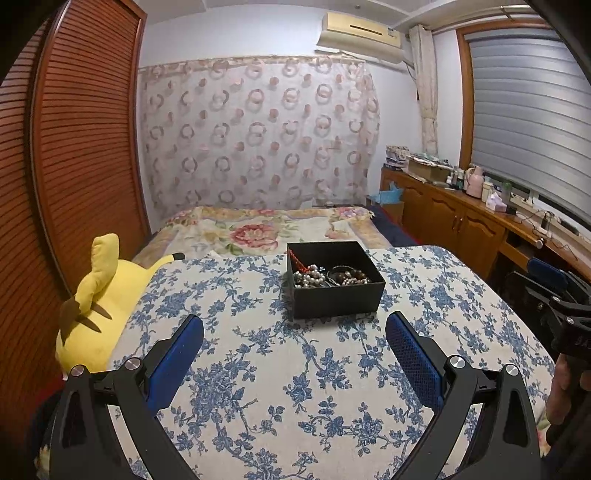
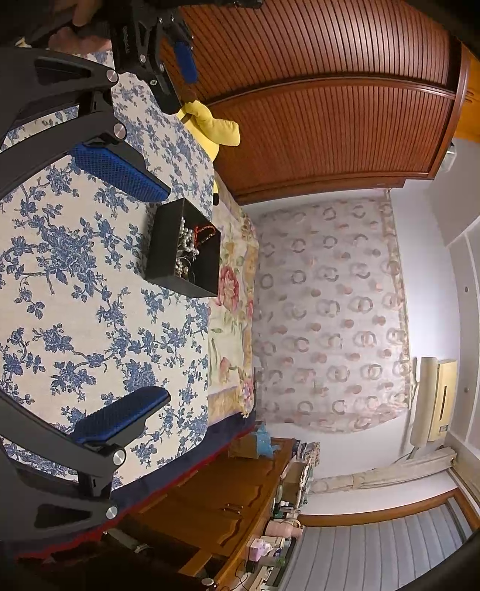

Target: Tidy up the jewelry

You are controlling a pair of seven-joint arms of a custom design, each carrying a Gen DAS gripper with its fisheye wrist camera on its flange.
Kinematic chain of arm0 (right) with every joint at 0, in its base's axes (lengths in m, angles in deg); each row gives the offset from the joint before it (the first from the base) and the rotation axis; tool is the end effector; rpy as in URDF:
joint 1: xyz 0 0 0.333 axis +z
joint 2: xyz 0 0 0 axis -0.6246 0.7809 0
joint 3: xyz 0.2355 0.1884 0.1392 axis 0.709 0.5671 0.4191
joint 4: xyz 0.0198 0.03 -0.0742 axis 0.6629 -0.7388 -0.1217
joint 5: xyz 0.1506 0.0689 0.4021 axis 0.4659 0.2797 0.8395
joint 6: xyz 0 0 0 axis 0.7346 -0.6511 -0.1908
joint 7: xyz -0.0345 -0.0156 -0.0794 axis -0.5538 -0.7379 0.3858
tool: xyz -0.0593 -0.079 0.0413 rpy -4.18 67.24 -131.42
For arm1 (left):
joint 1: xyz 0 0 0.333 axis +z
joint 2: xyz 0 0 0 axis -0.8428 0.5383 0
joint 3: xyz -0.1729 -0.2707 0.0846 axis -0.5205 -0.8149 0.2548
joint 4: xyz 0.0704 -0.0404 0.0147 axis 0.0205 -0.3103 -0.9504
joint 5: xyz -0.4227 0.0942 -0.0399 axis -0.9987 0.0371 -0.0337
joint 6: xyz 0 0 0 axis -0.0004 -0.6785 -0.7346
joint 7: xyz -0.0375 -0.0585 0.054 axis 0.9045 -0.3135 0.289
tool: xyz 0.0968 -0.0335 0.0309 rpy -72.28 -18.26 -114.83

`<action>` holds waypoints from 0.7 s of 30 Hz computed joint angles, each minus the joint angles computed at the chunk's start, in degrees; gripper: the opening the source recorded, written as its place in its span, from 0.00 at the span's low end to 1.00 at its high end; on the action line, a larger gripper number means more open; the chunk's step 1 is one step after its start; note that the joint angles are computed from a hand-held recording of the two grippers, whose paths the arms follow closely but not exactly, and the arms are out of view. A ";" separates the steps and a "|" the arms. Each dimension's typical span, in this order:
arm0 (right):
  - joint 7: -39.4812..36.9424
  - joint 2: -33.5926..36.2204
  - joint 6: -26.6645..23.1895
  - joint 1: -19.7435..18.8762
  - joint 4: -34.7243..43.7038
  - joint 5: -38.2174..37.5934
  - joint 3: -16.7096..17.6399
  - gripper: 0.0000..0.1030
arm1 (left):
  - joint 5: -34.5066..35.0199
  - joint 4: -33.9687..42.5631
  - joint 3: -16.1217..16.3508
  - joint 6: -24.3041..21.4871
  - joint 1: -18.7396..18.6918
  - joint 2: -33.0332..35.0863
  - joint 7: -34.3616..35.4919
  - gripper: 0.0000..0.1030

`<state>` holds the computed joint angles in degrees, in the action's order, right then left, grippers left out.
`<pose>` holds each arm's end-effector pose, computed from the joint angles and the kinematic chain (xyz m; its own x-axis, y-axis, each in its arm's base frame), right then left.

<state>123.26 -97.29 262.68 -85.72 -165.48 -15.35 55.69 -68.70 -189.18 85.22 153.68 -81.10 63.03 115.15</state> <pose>0.5016 0.2432 0.5492 -0.0451 -0.9961 -0.0756 -0.3880 0.0872 -0.9175 0.5494 -0.1141 0.5653 -0.3634 -0.9315 0.0143 -0.4494 0.1618 -0.8786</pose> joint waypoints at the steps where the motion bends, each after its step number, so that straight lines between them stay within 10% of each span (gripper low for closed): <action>1: 0.01 0.02 0.01 0.08 -0.10 -0.01 -0.05 0.98 | -0.24 -0.02 0.07 0.11 -0.14 -0.02 0.19 0.93; 21: 0.33 0.42 -0.04 -0.60 0.16 -0.39 0.55 0.98 | -0.40 -0.27 1.56 1.09 -2.15 -0.67 0.53 0.93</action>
<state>123.59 -96.88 262.64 -86.32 -165.32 -15.74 56.24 -69.09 -189.45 86.78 154.77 -83.25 62.37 115.67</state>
